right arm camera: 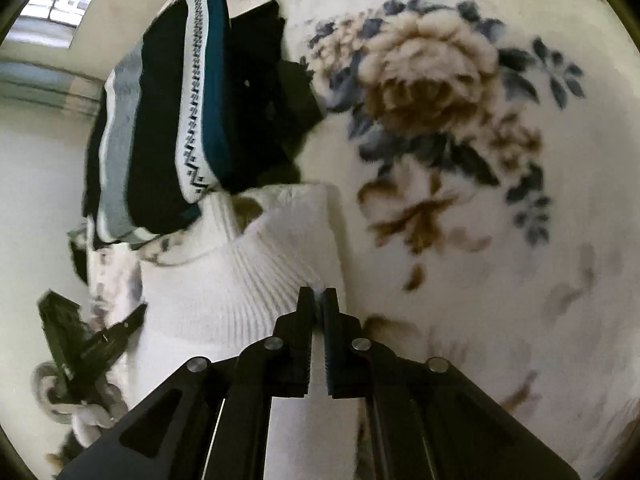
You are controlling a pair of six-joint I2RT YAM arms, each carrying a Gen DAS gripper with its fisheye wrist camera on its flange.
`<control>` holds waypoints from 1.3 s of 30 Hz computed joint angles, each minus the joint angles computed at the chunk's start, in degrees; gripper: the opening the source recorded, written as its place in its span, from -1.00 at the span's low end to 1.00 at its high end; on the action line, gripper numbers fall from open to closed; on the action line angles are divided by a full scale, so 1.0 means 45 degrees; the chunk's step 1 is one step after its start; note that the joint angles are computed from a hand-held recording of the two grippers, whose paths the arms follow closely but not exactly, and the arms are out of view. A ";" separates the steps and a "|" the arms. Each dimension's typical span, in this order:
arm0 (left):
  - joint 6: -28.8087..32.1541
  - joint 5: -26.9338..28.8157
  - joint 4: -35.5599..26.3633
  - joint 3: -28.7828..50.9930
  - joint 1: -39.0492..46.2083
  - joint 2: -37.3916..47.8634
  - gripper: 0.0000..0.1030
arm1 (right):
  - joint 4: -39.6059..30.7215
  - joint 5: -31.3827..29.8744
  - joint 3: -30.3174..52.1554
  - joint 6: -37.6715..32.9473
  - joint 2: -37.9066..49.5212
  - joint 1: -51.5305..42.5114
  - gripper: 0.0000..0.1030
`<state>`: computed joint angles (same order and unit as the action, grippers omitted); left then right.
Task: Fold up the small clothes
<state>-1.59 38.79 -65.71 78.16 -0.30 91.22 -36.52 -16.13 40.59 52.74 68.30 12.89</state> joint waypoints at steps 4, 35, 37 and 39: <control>0.1845 0.0653 -0.2238 -0.1388 0.1552 -0.1787 -0.16 | -0.1535 -0.0873 -0.0564 0.0207 -0.2680 -0.0005 -0.04; 0.3290 -0.0629 -0.2573 -0.4662 0.2727 -0.7020 -0.93 | -0.0722 0.2681 -0.1793 0.8028 -0.4062 0.8941 -0.73; 0.3895 -0.0797 -0.2579 -0.5020 0.3619 -0.6745 -0.93 | -0.1306 0.3305 -0.1558 0.8444 -0.4236 0.9348 -0.83; 0.4134 -0.0898 -0.2511 -0.5458 0.3886 -0.6547 -0.92 | -0.1858 0.3771 -0.1407 0.8906 -0.4241 0.9655 -0.86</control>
